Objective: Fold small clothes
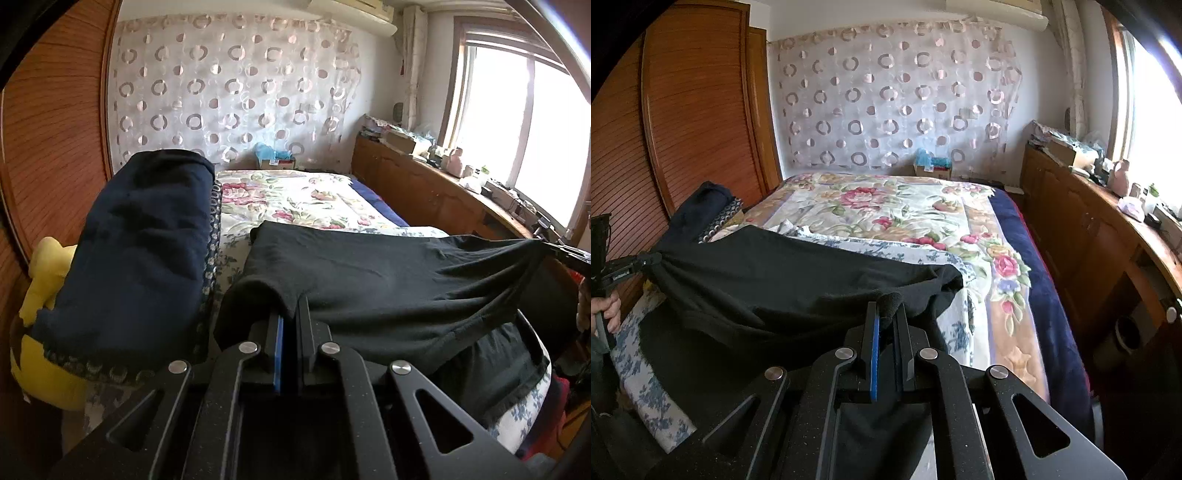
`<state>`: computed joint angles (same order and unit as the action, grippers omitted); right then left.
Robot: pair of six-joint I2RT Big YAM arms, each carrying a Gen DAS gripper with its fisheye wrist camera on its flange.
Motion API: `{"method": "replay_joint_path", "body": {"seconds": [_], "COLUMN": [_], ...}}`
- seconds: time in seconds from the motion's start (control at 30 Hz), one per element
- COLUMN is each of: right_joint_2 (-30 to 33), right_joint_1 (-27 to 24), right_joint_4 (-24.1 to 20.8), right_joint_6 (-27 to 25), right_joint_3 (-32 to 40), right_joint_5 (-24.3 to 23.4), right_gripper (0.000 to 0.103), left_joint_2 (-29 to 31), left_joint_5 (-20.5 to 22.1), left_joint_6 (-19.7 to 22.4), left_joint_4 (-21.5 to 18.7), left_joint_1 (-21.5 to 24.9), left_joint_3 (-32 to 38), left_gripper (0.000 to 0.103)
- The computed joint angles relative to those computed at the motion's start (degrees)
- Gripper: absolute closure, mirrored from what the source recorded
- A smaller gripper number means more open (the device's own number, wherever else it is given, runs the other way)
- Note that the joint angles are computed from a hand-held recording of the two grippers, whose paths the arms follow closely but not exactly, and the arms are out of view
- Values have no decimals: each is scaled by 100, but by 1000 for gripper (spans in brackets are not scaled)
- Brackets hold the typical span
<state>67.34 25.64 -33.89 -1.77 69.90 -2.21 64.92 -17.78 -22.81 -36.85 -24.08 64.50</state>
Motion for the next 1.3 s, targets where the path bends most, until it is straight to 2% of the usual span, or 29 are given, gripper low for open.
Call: {"method": "replay_joint_path", "body": {"seconds": [0.33,0.43,0.6,0.83,0.93,1.03,1.1,1.13,1.2,1.23,1.3], "right_joint_2": [-601,-794,-1004,-832,-616,-427,-400,-392,-370,-370,-326], "right_joint_1": [97,131,168,166,218,387,458,459,450,443,449], "right_joint_4": [-156,-199,-212,-271,-520,-733,-720,-713,-659,-599,-543], "right_joint_6": [117,292,362,408,338,229,199,219,271,270,265], "right_joint_3": [-488,-614,-816,-914,-791,-629,-553,-501,-387,-377,-284], "right_joint_5": [163,157,109,162,313,694,720,686,650,623,626], "right_gripper": [97,97,97,97,97,87,84,81,69,67,57], "left_joint_2": [-435,-599,-652,-581,-640,-777,-914,-979,-980,-969,-965], "left_joint_5": [-216,-360,-586,-531,-554,-795,-838,-835,-875,-879,-867], "left_joint_6": [-152,-275,-404,-544,-635,-653,-703,-701,-664,-628,-599], "left_joint_4": [120,175,-22,-329,-400,-418,-405,-397,-462,-497,-472], "left_joint_1": [-195,-312,-541,-476,-505,-596,-586,-566,-520,-491,-425], "left_joint_3": [-426,-524,-620,-806,-892,-974,-1042,-1067,-1037,-1020,-1024], "left_gripper": [97,97,97,97,91,77,61,60,58,55,44]}}
